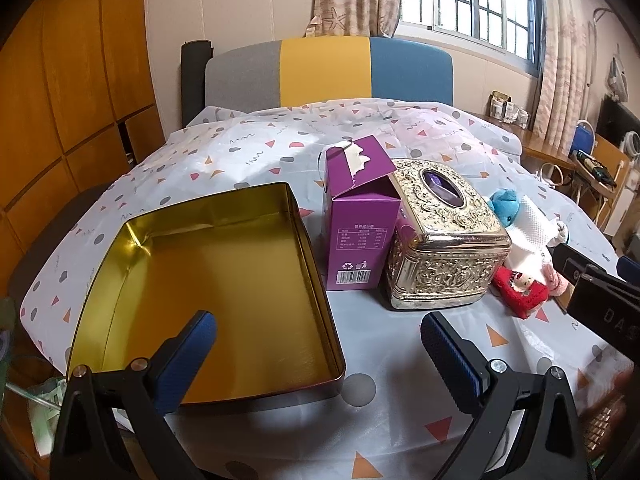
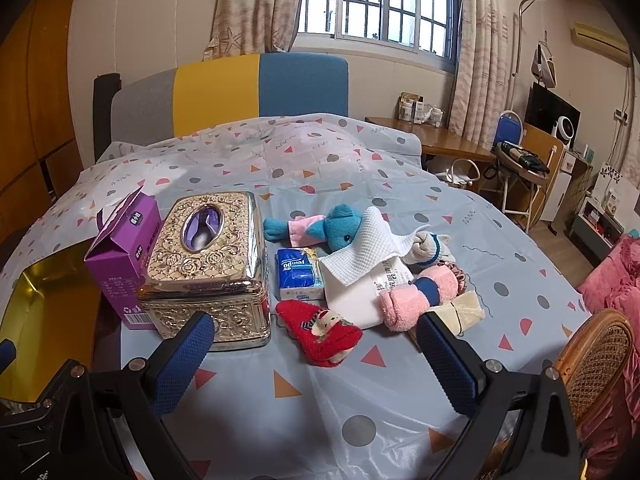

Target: Organize soft objects

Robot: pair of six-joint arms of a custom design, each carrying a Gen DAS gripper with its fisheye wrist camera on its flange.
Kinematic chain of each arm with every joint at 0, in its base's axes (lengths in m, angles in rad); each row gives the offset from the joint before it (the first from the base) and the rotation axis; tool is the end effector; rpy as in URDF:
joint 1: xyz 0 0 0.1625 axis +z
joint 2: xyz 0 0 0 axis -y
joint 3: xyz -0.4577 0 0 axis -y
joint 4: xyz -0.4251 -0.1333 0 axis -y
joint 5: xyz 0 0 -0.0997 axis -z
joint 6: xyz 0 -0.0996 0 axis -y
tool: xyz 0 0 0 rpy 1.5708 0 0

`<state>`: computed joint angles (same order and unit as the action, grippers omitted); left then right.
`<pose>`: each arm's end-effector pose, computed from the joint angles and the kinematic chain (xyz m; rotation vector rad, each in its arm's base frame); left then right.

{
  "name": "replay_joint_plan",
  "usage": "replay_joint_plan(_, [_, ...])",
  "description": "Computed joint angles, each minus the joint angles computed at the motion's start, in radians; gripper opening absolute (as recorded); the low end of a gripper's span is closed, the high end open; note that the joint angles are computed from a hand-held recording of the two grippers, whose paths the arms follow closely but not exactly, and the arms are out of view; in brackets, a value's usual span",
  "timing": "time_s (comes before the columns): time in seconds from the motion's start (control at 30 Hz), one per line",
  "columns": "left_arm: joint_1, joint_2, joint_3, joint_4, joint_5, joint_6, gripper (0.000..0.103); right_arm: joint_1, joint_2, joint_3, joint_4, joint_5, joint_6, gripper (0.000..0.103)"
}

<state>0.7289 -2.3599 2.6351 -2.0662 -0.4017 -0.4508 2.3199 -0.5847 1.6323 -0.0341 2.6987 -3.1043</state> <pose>0.0081 -0.2944 0.3532 0.2591 2.1038 -1.0290 0.3940 -0.3601 -0.0421 0.3701 -2.0702 1.0483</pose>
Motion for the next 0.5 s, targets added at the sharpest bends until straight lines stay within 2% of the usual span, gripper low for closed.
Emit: replay_joint_plan(0.5, [0.017,0.007,0.004,-0.134,-0.057,0.102,0.103,-0.003,-0.018,0.011,-0.047,-0.001,-0.062,0.103])
